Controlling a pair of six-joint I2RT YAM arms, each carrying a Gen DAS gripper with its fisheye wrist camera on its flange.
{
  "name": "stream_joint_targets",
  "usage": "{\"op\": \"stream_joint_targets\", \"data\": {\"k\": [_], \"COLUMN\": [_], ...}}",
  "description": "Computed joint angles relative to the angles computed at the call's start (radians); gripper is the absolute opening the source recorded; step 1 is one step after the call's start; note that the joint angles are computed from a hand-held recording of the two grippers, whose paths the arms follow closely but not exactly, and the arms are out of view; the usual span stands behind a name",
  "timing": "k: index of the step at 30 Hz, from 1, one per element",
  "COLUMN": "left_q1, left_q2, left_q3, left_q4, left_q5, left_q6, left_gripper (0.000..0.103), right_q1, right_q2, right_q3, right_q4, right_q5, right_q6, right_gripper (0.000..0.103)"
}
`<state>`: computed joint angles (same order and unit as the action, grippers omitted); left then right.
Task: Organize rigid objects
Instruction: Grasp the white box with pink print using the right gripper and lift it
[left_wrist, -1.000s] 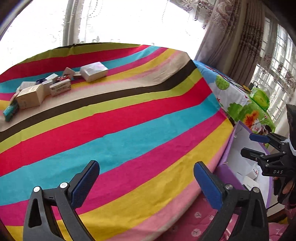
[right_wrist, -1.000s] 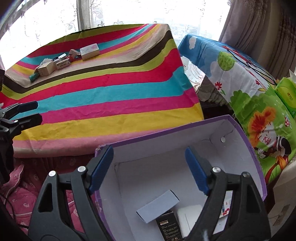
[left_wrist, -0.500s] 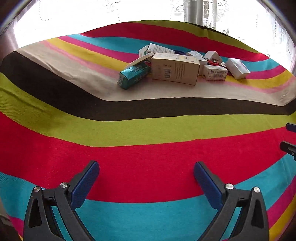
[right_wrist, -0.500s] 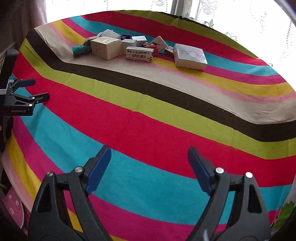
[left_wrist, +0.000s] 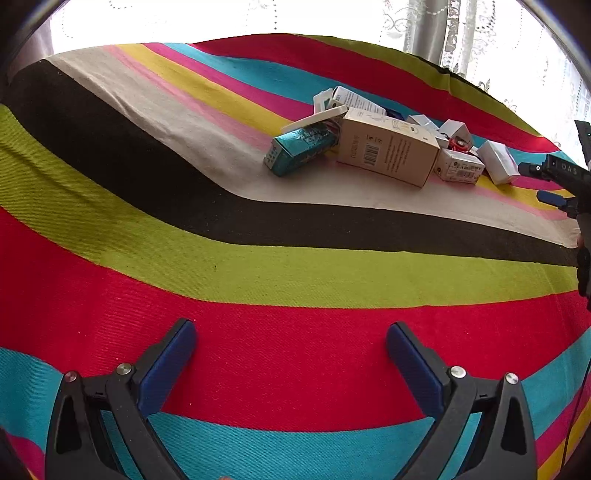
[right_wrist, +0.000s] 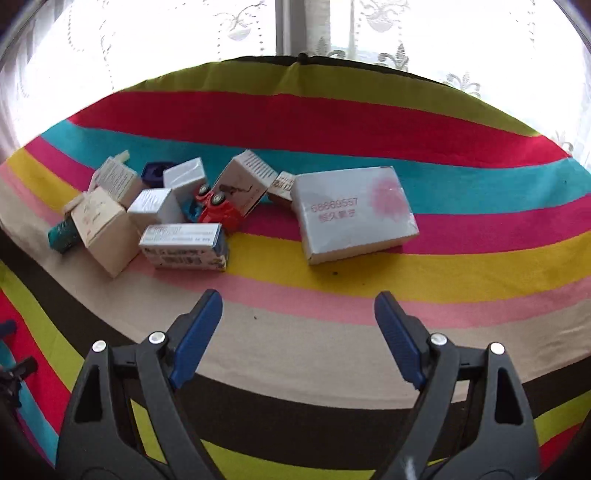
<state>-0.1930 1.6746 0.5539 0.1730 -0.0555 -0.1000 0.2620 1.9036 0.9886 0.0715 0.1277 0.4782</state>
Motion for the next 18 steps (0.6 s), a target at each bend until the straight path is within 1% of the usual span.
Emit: {"op": "stream_joint_targets", "data": {"k": [2,3,4,6,8,9,11,12,14,16,17,18], "left_q1": [0.0,0.002,0.003,0.004,0.004,0.005,0.006,0.006,0.007,0.007,0.008,0.008], "left_q2": [0.0,0.001,0.002,0.004,0.005,0.006,0.006,0.006,0.007,0.008,0.008,0.008], "left_q3": [-0.001,0.0,0.001,0.004,0.005,0.006,0.006,0.006,0.007,0.008,0.008,0.007], "left_q4": [0.001,0.001,0.001,0.0,0.0,0.0,0.0,0.001,0.001,0.001,0.001,0.001], "left_q5": [0.0,0.002,0.003,0.004,0.004,0.005,0.006,0.006,0.007,0.007,0.008,0.008], "left_q6": [0.001,0.003,0.004,0.005,0.005,0.006,0.006,0.008,0.008,0.009,0.01,0.01], "left_gripper": [0.103,0.103,0.103,0.103,0.103,0.103,0.103,0.103,0.103,0.103,0.103,0.103], "right_q1": [-0.084,-0.111,-0.124,-0.121,-0.109,-0.099,-0.086,-0.079,-0.06,-0.039,-0.034,-0.029], "right_q2": [0.003,0.018,0.038,0.073,0.127,0.156,0.219,0.255,0.324,0.422,0.483,0.529], "right_q3": [-0.009,-0.006,0.021,0.094,0.201,0.266,0.395,0.465,0.61,0.805,0.915,0.992], "right_q4": [0.023,0.043,0.027,-0.034,-0.09,-0.153,-0.261,-0.318,-0.449,-0.63,-0.729,-0.794], "right_q5": [-0.154,-0.213,-0.224,-0.168,-0.114,-0.075,-0.052,-0.045,0.012,0.083,0.097,0.098], "right_q6": [0.235,0.317,0.386,0.488,0.573,0.625,0.731,0.768,0.841,0.85,0.835,0.816], "right_gripper": [0.087,0.087,0.087,0.087,0.087,0.087,0.087,0.087,0.087,0.087,0.087,0.087]}}
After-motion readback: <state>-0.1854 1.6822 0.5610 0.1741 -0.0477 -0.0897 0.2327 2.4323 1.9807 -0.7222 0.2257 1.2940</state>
